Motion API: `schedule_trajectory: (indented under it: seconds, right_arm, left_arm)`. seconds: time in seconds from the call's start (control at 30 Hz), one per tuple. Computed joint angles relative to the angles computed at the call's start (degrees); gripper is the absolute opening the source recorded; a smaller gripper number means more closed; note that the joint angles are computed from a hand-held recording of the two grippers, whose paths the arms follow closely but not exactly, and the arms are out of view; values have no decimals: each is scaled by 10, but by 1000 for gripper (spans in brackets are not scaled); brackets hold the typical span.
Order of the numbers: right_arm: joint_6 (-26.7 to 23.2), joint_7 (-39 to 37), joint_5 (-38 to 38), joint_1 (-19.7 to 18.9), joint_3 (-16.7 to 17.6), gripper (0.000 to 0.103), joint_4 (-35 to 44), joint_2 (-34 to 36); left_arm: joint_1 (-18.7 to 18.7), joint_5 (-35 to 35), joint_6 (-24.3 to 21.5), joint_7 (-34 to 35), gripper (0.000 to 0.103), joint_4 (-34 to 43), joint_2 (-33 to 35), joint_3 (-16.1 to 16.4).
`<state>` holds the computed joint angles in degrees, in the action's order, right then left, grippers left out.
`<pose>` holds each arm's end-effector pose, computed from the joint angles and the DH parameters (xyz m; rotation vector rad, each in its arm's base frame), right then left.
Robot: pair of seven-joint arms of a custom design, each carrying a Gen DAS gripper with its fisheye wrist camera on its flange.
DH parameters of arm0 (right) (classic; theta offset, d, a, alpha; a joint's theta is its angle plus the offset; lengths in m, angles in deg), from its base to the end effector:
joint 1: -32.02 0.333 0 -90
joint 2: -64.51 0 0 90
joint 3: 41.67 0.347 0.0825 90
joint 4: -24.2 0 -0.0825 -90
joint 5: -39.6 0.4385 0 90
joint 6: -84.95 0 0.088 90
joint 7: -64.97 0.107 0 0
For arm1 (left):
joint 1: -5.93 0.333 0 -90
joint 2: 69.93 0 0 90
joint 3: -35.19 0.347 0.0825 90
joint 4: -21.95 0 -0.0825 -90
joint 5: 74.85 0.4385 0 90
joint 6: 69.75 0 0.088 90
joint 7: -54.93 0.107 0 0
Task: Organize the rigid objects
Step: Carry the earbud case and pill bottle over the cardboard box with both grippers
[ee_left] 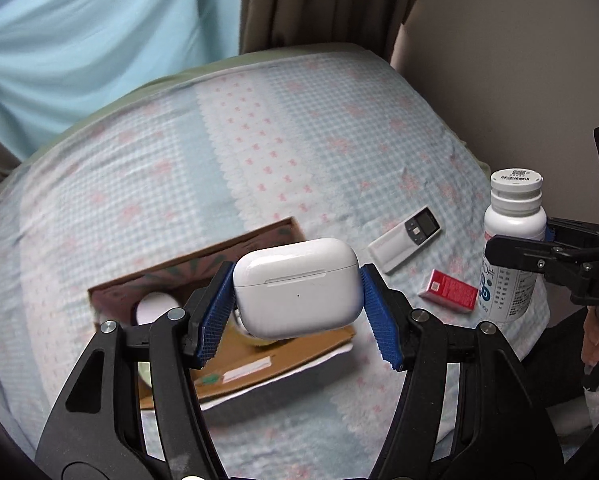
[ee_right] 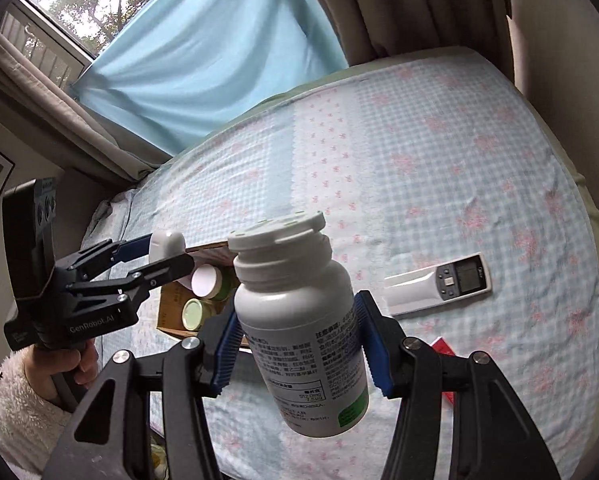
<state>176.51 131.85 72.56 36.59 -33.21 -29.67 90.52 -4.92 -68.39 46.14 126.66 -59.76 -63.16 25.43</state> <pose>0.7230 0.1900 0.7027 -2.2424 1.1045 0.3235 0.6470 -0.2275 0.7088 -1.9190 2.0361 -0.5610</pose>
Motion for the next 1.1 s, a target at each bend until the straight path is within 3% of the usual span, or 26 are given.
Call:
schedule_trajectory:
  seconds: [0.23,0.5,0.83,1.1]
  right_arm:
    - [45,15,11,43,9,50,-98,-62]
    - [105,73,-12,99,8,50,-159,-92]
    - [198,182,-86,149,7,50,-220,-83]
    - [235,218,-178,159,0,50,-240,-68]
  left_arm:
    - [49,-30,23,23,59,-135,-109,19]
    - [94,-87,51,111,59,-218,-161,37]
    - [108,-134,86,233,59,-260,-129,38]
    - [101,-158,116,257,59,-269,-84,31]
